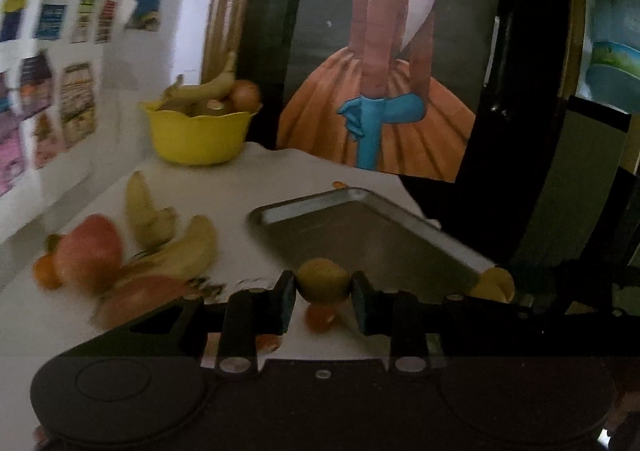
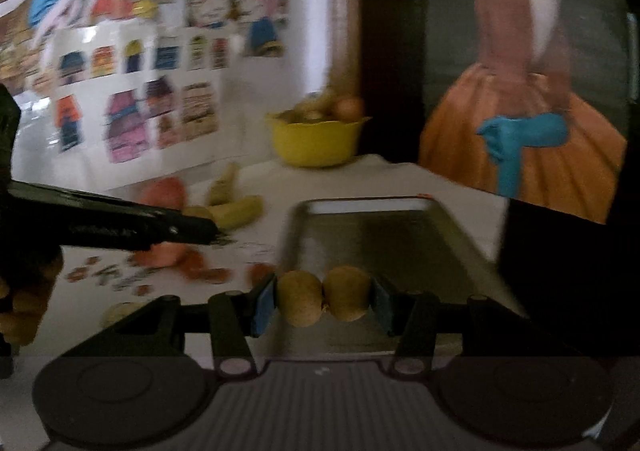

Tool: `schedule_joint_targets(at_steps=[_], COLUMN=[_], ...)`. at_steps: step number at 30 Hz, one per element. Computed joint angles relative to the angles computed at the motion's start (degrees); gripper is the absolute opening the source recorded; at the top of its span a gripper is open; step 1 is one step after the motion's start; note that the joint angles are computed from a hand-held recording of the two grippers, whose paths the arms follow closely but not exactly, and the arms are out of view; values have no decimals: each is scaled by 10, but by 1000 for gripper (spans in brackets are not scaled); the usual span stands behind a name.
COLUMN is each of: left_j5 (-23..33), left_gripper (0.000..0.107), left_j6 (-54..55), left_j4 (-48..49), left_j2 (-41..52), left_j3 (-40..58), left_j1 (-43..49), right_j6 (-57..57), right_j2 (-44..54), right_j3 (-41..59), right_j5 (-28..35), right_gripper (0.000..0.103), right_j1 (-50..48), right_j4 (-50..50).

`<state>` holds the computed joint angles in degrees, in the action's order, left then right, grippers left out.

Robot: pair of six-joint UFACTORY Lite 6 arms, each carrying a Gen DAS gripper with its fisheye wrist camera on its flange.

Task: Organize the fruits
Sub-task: 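Carry the tan fruits over the metal tray and open both tools to drop them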

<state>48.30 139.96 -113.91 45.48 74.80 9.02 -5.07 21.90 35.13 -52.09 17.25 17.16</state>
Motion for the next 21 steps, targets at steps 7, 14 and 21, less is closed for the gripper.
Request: schedule_joint_targets(at_steps=[7, 14, 21], left_j5=[-74, -162, -214], left_gripper=[32, 32, 32], left_j6=[-48, -134, -283], left_j4=[-25, 3, 118], left_j2=[67, 156, 227], left_j3=[109, 255, 382], left_j1=[-92, -137, -140], right_j6=[0, 3, -19], right_j2=[54, 133, 183], right_j3=[62, 187, 275], right_j5=[20, 101, 176], right_gripper=[56, 56, 56], right_j1=[-106, -153, -159], right_j4=[-61, -107, -99])
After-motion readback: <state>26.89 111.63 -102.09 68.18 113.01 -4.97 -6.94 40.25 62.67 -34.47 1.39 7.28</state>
